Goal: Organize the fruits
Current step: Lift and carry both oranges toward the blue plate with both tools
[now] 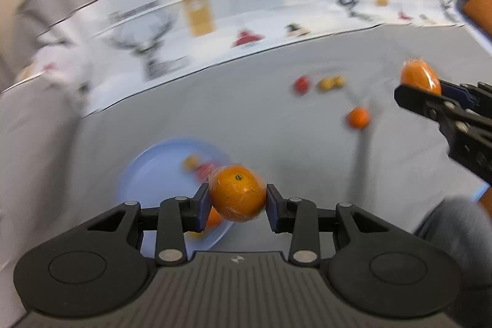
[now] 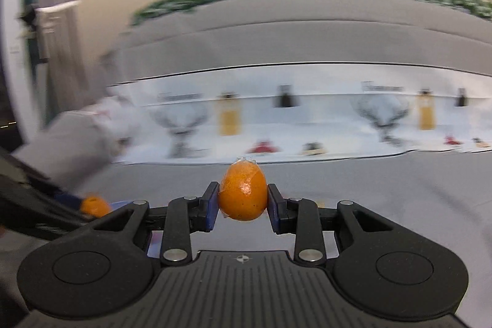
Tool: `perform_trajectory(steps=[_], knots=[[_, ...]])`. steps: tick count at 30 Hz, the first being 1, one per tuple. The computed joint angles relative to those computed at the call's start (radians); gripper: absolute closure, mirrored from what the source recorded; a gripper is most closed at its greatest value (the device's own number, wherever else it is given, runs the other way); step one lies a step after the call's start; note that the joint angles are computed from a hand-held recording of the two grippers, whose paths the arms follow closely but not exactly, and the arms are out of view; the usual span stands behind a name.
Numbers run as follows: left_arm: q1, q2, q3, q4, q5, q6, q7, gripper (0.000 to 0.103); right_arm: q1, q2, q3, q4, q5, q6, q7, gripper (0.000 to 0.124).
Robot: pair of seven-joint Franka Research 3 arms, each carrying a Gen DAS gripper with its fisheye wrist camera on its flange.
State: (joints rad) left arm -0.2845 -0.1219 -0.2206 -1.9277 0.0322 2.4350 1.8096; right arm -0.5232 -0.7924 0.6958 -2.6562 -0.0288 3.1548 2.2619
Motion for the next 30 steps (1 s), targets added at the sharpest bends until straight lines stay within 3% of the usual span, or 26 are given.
perform_trajectory(steps=[5, 10, 15, 19, 30], knots=[[0.043, -0.199, 0.077, -0.169, -0.035, -0.026, 0.033, 0.062, 0.239, 0.078, -0.035, 0.087, 0.029, -0.090, 0.027, 0.090], [0.071, -0.349, 0.139, -0.311, -0.045, -0.018, 0.033, 0.062, 0.343, 0.130, -0.003, 0.167, -0.020, -0.177, 0.071, 0.090], [0.069, -0.418, 0.199, -0.359, -0.102, -0.061, 0.057, 0.062, 0.362, 0.168, 0.043, 0.245, -0.091, -0.268, 0.130, 0.090], [0.063, -0.448, 0.224, -0.382, -0.143, -0.038, 0.084, 0.062, 0.354, 0.180, 0.067, 0.292, -0.167, -0.310, 0.167, 0.090], [0.065, -0.440, 0.243, -0.374, -0.203, -0.025, 0.100, 0.062, 0.397, 0.231, 0.045, 0.356, -0.328, -0.414, 0.245, 0.090]])
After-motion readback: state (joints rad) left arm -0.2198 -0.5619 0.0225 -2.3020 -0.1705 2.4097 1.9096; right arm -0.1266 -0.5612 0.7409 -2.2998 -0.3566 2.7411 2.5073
